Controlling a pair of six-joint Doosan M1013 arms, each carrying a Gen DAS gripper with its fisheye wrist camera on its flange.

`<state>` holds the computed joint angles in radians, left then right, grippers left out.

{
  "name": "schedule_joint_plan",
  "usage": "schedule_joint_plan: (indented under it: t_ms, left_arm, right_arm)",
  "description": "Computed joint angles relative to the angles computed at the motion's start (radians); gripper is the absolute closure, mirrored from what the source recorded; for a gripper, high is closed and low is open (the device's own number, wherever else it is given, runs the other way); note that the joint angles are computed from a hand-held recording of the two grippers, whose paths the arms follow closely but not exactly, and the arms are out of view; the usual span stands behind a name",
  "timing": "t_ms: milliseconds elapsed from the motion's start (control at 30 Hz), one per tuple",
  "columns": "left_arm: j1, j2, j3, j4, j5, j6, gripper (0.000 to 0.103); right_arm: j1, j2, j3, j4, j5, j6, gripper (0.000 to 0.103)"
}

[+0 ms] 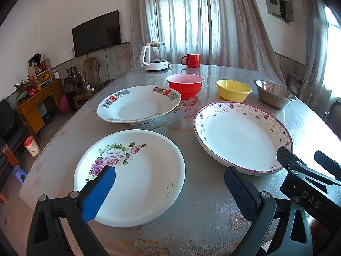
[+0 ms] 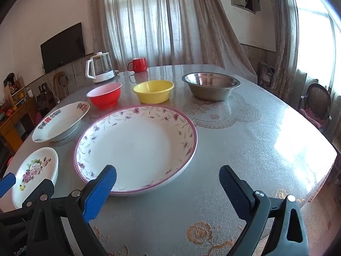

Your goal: Organize plates and bowls

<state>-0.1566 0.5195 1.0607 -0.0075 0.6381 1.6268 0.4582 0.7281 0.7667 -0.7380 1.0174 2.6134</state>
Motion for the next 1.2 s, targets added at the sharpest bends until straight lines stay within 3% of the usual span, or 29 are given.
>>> schedule_joint_plan:
  t_ms: [767, 1200]
  left_arm:
    - [-0.005, 0.000, 0.000, 0.007, 0.002, 0.000, 0.000]
    - [-0.005, 0.001, -0.002, 0.007, 0.001, 0.002, 0.000]
  right_arm:
    - [-0.004, -0.007, 0.014, -0.004, -0.010, 0.010, 0.004]
    - [-0.003, 0.005, -0.010, 0.004, 0.022, -0.024, 0.004]
